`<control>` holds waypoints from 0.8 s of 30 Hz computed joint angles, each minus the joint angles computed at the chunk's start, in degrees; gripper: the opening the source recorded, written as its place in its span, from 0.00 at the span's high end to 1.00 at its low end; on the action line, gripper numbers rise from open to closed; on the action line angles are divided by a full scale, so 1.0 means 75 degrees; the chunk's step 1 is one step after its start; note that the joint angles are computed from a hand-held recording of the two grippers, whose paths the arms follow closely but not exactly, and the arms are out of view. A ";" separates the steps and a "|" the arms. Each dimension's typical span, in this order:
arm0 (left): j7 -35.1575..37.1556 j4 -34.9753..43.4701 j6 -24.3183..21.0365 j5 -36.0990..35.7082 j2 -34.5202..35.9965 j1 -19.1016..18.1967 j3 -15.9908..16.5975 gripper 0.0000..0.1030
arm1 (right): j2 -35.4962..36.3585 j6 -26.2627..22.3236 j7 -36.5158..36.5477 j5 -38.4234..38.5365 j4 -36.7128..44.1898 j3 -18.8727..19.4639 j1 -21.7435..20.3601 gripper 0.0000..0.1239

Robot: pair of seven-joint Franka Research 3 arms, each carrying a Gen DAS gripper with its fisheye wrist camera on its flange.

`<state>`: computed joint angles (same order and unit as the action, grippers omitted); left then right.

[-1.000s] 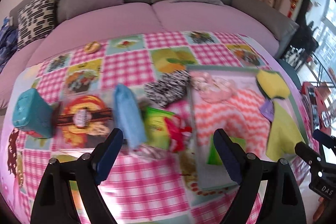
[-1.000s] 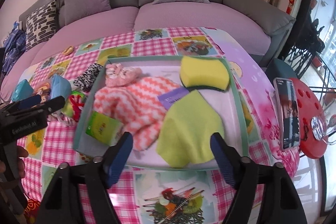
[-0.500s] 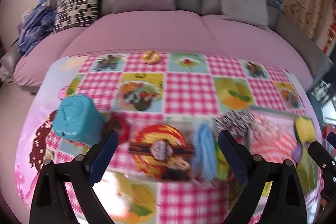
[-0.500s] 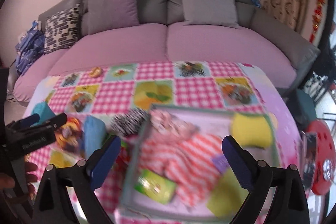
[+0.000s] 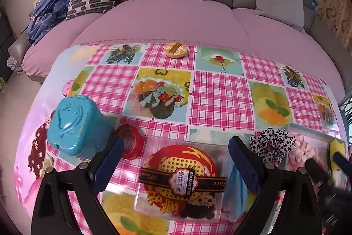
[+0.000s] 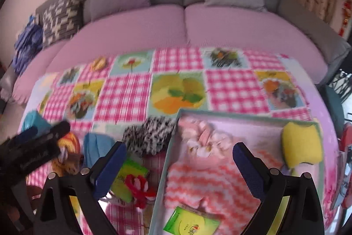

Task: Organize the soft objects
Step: 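Move the left tool to the blue face mask while the right tool approaches the leopard scrunchie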

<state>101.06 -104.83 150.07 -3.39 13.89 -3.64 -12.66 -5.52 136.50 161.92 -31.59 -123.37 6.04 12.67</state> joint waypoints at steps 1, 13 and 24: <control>-0.0032 0.0047 -0.0031 -0.0017 0.0048 -0.0006 -0.0004 0.07 | 0.0052 -0.0019 -0.0052 0.0016 0.0030 0.0001 0.0007 0.20; -0.0376 0.0153 -0.0042 0.0330 0.0261 -0.0097 -0.0024 0.07 | -0.0018 0.0753 -0.0432 0.0461 -0.0351 -0.0105 -0.0041 0.20; 0.0067 0.0793 -0.0760 -0.0089 0.0560 0.0031 -0.0138 0.07 | -0.0334 0.1472 -0.0062 0.0201 -0.0851 0.0030 -0.0444 0.20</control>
<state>101.57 -98.88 144.37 -4.06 18.09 -3.41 -13.69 -8.02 147.53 161.45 -30.08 -129.75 6.26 9.34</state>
